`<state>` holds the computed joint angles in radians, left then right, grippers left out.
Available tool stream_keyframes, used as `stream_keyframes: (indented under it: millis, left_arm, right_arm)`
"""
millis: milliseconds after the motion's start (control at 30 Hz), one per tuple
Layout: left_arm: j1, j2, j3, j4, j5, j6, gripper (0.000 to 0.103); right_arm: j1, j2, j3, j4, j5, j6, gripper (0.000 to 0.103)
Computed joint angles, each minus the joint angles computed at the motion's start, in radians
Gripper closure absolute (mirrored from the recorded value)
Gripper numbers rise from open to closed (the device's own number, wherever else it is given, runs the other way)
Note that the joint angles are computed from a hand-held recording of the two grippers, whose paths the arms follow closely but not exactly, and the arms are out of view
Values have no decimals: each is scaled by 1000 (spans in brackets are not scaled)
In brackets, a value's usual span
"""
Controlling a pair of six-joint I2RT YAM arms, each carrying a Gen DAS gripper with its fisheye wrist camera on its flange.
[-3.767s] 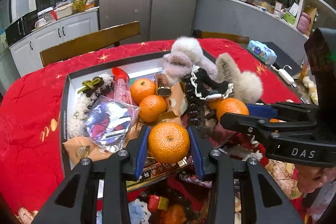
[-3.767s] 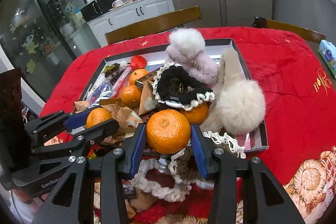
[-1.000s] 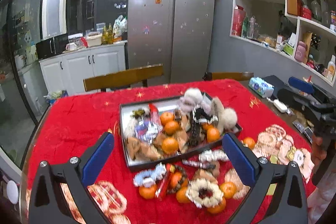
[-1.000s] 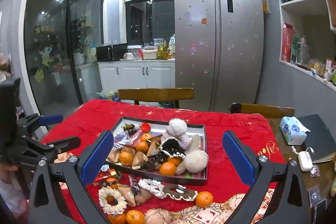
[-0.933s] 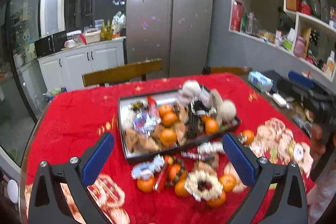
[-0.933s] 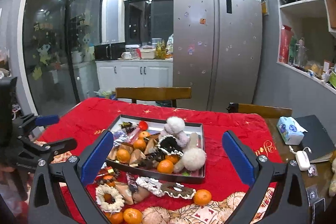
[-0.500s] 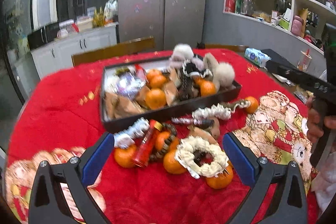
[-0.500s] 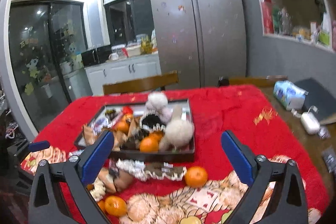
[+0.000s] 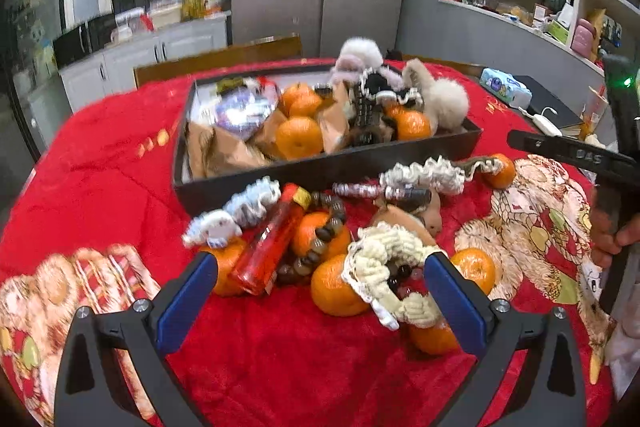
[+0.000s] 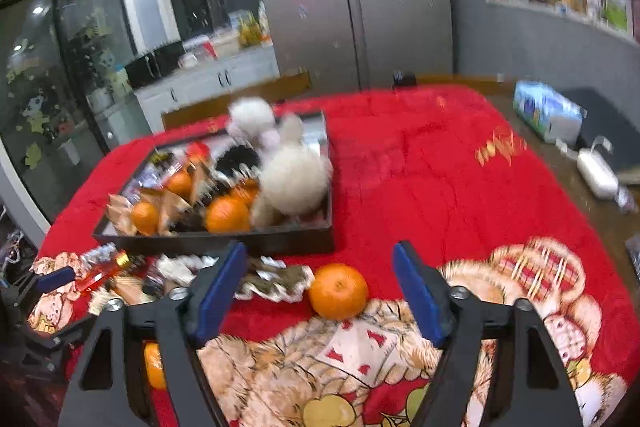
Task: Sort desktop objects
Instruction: 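Withdraw both open tools from the box toward the loose items in front, then close left tool on the cream crochet scrunchie while right tool grasps a loose mandarin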
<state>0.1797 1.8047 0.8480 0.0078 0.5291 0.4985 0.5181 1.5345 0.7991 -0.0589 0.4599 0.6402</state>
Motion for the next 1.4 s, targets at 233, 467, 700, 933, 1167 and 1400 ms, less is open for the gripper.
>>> stream_keyframes:
  millis: [233,467,700,933,1167,1400]
  left_arm:
    - [2,12,-8,13,19,15,2]
    - [-9,5,-37,54,-20,24,18]
    - [-5,18,-29,41,-10,47,44]
    - [6,5,-31,37,17,46,54]
    - [24,-38,-48,42,48,50,72]
    - [44,-72,-62,47,91,50,88]
  right_arm:
    - [-61,48,-4,-9,-81,19,52]
    - [-39,99,35,-41,-59,-28,52]
    - [-89,159,29,5,-141,-36,55]
    - [-74,153,25,9,-133,-45,65]
    - [-75,87,-4,17,-123,-16,65]
    - [-67,53,-16,24,-104,-7,65]
